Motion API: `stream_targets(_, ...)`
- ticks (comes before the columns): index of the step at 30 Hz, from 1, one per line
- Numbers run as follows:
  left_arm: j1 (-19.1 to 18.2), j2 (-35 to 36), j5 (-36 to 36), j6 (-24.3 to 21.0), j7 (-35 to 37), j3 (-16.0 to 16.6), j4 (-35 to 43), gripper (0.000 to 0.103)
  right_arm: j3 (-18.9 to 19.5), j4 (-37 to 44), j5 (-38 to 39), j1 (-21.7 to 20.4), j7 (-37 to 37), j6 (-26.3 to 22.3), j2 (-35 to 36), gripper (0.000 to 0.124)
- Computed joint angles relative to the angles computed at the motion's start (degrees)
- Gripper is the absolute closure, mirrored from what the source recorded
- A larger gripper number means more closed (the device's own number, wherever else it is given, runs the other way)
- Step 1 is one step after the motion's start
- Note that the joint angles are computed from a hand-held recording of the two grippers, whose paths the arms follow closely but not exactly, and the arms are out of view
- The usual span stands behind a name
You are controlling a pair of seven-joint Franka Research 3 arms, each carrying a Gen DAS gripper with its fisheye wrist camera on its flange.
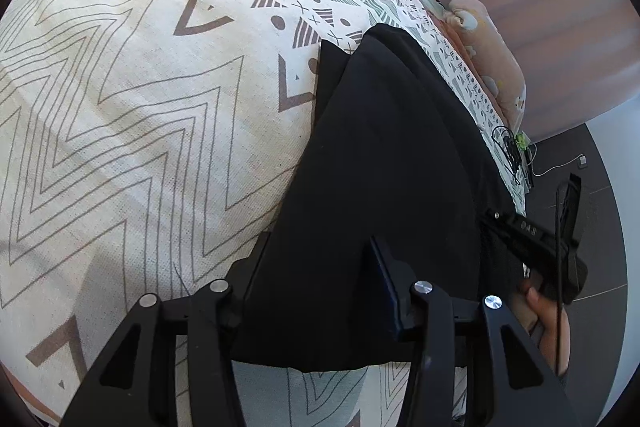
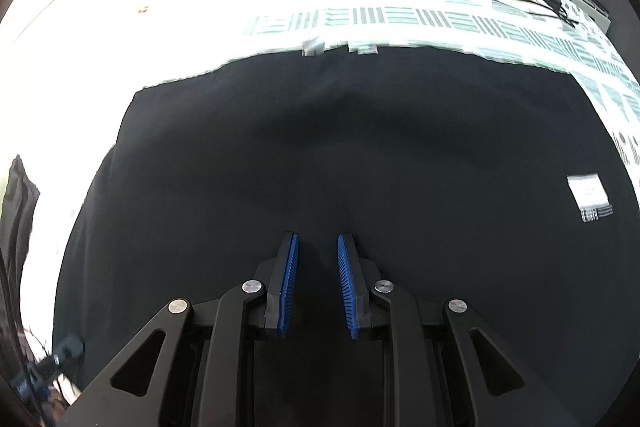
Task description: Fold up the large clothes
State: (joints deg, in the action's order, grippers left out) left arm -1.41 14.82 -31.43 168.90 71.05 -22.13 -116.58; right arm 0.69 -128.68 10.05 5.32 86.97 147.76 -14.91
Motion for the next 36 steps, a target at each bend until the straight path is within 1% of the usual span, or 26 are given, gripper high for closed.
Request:
stream_targets(4,-2.1,0.0,4.2,-0.2,-4.6,2.1,0.1,0.055,-0.9,5.5,2.9,0.8,-1.3,-0.7,5.5,0.107)
stream_targets(6,-2.4,0.1,5.5,0.2,-6.1,2.4,-0.1,0.055,-0.5,7.2,1.6,0.6,-0.1,-0.9,7.1,0.107)
stream_targets(8,-2.5,0.1,6.8,0.7,-7.3,2.4,-0.4,0.055,-0.1,7.4,-0.1,0.7,1.1,-1.6,7.0,0.107)
stream_targets(10,-2.2,0.0,7.4,1.1,-8.0,2.2,-0.7,0.064,-0.6,6.3,2.0,1.4,-0.8,-2.6,5.7,0.107)
stream_targets(11,-1.1,-0.1,6.0,1.2,-7.2,1.0,-0.8,0.074,-0.7,5.0,2.9,1.6,-1.6,-3.0,4.6,0.107)
stream_targets(12,0.1,-0.2,4.2,1.5,-6.0,-0.3,-1.1,0.078,-0.8,4.9,3.4,1.7,-2.2,-3.8,4.3,0.107)
stream_targets(15,1.1,-1.1,1.8,2.3,-3.8,-1.7,-1.7,0.086,-1.4,0.7,6.8,2.2,-4.6,-4.3,1.3,0.107)
stream_targets(17,1.2,-2.2,0.6,3.1,-2.6,-2.0,-2.2,0.088,-2.1,-2.7,9.4,2.4,-6.4,-4.8,-1.4,0.107)
stream_targets(19,-0.2,-3.2,1.9,3.0,-3.4,-0.7,-2.2,0.088,-3.0,-5.4,11.5,2.3,-8.3,-4.8,-3.6,0.107)
stream_targets(22,-2.1,-4.6,4.4,3.4,-4.5,1.0,-2.0,0.089,-2.8,-9.2,12.4,1.8,-9.2,-4.2,-6.9,0.107)
stream_targets(25,-2.4,-5.7,3.3,3.9,-3.0,0.8,-1.7,0.089,-2.3,-12.3,12.3,1.6,-9.8,-4.3,-9.4,0.107)
stream_targets(27,-3.1,-6.3,3.1,4.0,-2.3,1.0,-1.3,0.089,-1.2,-14.0,10.6,0.7,-8.8,-3.1,-10.3,0.107)
stream_targets(28,-3.3,-6.7,2.7,4.2,-1.8,1.0,-1.3,0.089,-1.1,-14.8,10.6,0.8,-8.4,-3.3,-11.2,0.107)
stream_targets(32,-4.9,-7.2,2.6,4.0,0.1,1.5,0.7,0.090,-3.5,-16.9,14.3,2.6,-11.6,-3.5,-11.8,0.107)
stream_targets(36,-7.0,-6.9,5.4,3.1,0.0,2.3,4.0,0.090,-3.8,-19.5,16.7,3.4,-14.5,-1.8,-12.0,0.107)
